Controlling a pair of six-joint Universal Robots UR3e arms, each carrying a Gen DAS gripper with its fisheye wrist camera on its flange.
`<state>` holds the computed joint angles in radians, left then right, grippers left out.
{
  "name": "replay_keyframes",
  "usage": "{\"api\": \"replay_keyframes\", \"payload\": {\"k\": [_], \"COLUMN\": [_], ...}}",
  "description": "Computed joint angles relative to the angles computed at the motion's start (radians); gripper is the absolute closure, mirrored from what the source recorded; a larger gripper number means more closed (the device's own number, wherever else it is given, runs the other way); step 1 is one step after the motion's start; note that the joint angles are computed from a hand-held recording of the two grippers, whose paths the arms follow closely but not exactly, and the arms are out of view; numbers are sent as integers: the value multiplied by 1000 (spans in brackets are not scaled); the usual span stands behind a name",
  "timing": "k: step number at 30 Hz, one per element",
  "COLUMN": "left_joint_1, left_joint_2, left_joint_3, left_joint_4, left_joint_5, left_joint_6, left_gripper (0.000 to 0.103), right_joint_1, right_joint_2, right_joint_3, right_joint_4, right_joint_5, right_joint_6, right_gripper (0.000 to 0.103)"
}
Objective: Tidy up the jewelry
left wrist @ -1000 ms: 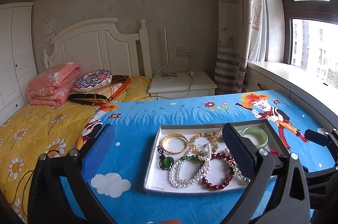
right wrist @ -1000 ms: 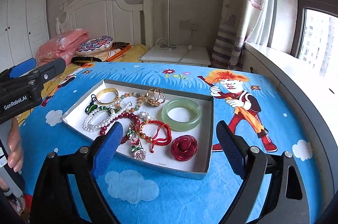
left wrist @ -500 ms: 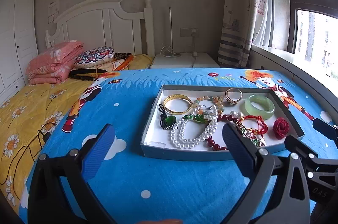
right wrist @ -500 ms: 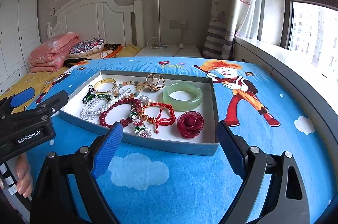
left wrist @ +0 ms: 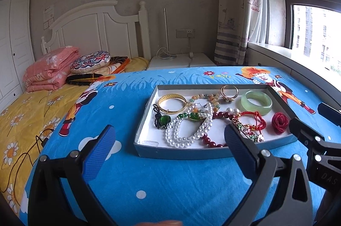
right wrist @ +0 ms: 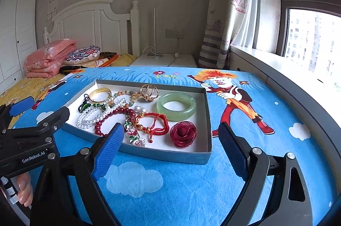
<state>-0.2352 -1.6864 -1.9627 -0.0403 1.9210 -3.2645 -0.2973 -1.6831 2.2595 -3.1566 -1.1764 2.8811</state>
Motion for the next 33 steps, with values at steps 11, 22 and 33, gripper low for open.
{"api": "replay_keyframes", "payload": {"k": [11, 22, 33], "left_joint_1": [12, 15, 12], "left_joint_2": [3, -1, -3], "left_joint_3": [-10, -7, -6], "left_joint_4": [1, 1, 5], "left_joint_5": [-29, -35, -32], "left_joint_6": [5, 5, 7], "left_gripper": [4, 4, 4], "right_joint_1": [21, 12, 9], "right_joint_2": [9, 12, 20], "right_joint_3": [15, 13, 21], "right_joint_4": [-59, -51, -67], "right_joint_5": [-29, -27, -26], "right_joint_6": [-7, 6, 12], "right_gripper": [18, 18, 18]}}
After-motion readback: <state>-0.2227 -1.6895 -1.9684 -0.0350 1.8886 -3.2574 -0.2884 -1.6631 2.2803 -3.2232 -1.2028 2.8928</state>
